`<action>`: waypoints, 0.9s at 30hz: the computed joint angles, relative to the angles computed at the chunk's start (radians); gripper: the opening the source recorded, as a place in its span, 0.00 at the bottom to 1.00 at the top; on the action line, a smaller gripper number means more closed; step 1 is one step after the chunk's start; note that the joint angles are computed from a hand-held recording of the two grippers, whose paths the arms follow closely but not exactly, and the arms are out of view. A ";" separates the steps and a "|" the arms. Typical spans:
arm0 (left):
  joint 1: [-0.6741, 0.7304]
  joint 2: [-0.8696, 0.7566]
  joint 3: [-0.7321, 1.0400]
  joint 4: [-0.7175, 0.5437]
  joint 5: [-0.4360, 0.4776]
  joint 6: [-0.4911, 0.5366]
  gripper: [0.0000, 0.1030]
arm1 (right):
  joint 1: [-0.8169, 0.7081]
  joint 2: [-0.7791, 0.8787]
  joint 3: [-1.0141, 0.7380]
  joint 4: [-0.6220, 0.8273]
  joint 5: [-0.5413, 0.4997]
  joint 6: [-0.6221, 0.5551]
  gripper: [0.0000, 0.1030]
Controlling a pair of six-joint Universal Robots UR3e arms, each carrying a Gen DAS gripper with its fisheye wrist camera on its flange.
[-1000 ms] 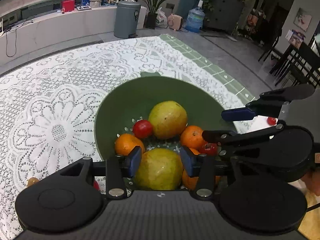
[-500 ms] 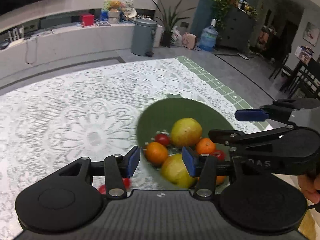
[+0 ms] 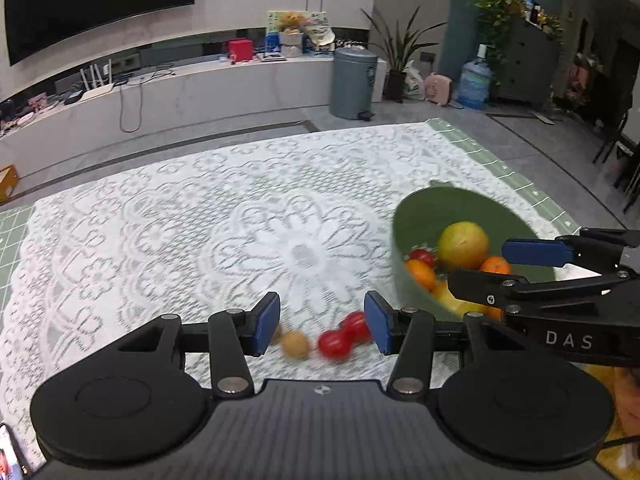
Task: Organize fruits
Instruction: 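Withdraw both tools toward the remaining kiwis and tomatoes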
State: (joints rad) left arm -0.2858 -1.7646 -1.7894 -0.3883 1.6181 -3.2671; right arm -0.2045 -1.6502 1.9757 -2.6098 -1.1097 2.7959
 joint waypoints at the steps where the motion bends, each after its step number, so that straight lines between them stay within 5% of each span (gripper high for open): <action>1: 0.012 0.014 -0.024 0.009 -0.008 0.004 0.56 | 0.015 0.002 0.012 -0.019 -0.001 0.017 0.59; 20: 0.256 0.117 -0.373 0.192 -0.188 0.015 0.56 | 0.287 0.167 0.176 -0.484 -0.147 -0.004 0.51; 27: 0.294 0.110 -0.406 0.220 -0.227 -0.004 0.56 | 0.355 0.246 0.132 -0.492 -0.243 -0.045 0.46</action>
State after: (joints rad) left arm 0.0081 -1.6542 -2.1956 -0.1682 1.3911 -3.2708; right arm 0.1509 -1.4042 2.1072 -3.1014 -1.3527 2.7513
